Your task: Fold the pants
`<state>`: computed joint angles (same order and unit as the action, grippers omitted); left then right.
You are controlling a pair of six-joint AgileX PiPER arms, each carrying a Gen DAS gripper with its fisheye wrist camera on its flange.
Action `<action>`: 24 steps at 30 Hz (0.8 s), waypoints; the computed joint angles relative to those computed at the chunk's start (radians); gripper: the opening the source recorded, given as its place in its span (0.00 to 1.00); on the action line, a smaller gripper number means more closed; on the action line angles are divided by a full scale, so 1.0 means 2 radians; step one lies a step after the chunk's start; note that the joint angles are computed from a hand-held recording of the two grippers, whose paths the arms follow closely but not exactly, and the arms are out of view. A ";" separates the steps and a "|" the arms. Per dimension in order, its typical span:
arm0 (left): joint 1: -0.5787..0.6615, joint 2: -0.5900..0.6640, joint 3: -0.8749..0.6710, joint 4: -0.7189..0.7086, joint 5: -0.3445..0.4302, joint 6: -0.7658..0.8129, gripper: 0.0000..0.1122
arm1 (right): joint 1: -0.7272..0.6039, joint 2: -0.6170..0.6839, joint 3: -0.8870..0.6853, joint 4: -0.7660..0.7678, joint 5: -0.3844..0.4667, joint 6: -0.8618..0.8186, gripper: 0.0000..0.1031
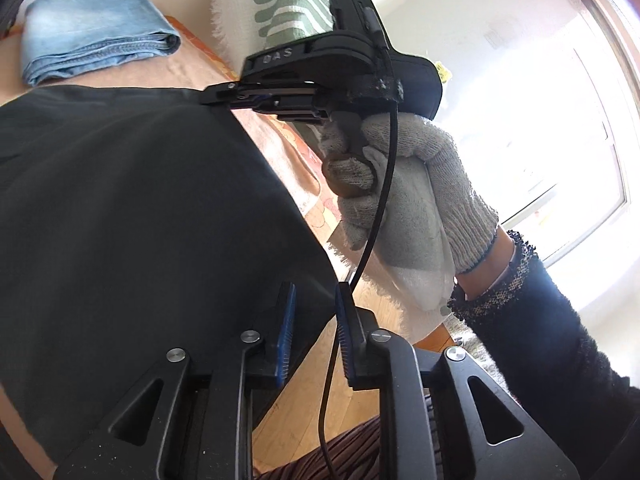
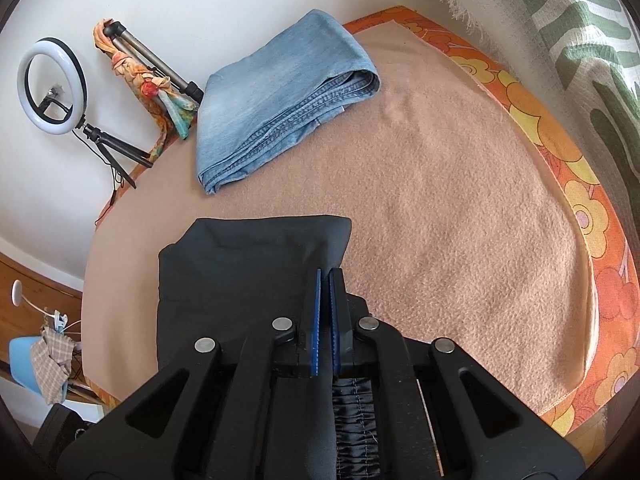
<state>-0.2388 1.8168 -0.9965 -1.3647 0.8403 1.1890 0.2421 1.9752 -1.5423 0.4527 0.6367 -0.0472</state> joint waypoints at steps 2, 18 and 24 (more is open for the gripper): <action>0.041 -0.049 0.047 0.021 0.015 0.009 0.33 | 0.008 -0.012 0.010 -0.029 -0.009 0.020 0.12; 0.292 -0.043 0.058 0.135 0.099 -0.018 0.36 | 0.005 -0.097 0.153 0.085 -0.042 -0.132 0.66; 0.256 -0.066 0.117 0.097 0.103 0.006 0.34 | 0.001 -0.073 0.166 0.113 -0.052 -0.159 0.67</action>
<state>0.2729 1.6856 -0.7629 -1.1699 1.0456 1.2008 0.2438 1.8291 -1.2097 0.6794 0.5321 -0.3660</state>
